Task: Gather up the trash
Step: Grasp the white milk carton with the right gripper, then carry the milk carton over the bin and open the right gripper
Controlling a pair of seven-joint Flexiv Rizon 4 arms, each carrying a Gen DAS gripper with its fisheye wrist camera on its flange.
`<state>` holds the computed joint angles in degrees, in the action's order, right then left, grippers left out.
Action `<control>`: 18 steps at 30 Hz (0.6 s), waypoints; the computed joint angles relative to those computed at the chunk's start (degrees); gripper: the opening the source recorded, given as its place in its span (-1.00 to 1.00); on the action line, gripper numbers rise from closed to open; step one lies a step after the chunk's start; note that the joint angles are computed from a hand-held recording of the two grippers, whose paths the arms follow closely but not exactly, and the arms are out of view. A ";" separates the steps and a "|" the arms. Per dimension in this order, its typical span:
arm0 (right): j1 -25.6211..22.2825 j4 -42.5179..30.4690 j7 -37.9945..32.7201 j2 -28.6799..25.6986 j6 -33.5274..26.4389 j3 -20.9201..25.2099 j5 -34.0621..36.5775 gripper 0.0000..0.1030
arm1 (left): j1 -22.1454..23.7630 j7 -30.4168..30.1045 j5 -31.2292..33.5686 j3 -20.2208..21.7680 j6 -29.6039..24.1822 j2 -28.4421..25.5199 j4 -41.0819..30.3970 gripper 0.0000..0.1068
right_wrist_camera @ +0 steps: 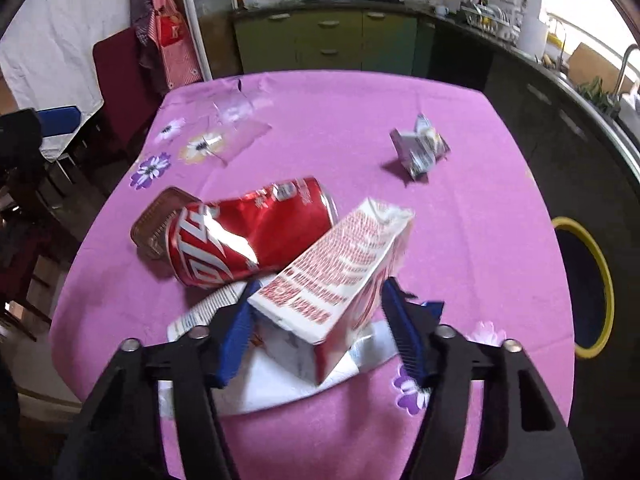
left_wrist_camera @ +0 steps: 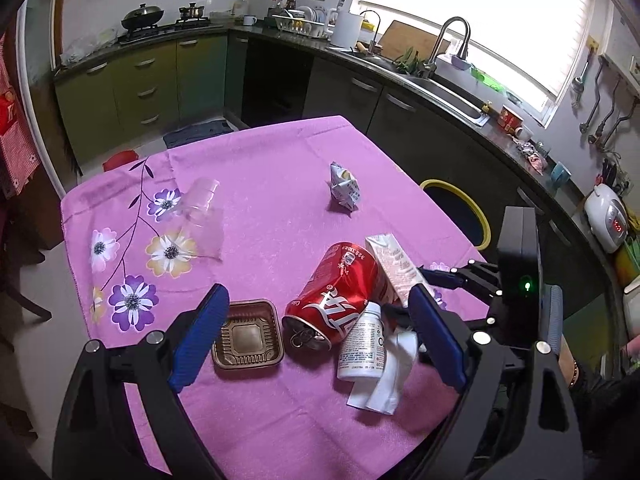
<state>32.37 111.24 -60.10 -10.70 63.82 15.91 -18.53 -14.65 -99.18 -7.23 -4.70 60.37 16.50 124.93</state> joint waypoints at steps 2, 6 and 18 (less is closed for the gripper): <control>-0.63 1.00 0.12 0.98 0.26 -0.25 0.25 -0.11 | -0.23 0.35 -0.37 0.26 0.39 0.05 0.37 0.62; -3.18 1.16 -5.02 2.56 -0.41 1.06 7.29 -0.16 | -0.32 0.69 -0.86 0.42 0.53 -0.04 0.72 0.62; -5.28 0.54 -12.51 5.43 -0.71 0.86 15.09 -0.23 | 0.17 -1.16 0.95 -0.66 -0.96 -0.37 -0.55 0.62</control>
<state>27.09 111.77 -72.61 -5.27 63.11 16.78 -3.44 -14.47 -100.35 -6.28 -5.37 59.41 16.13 124.38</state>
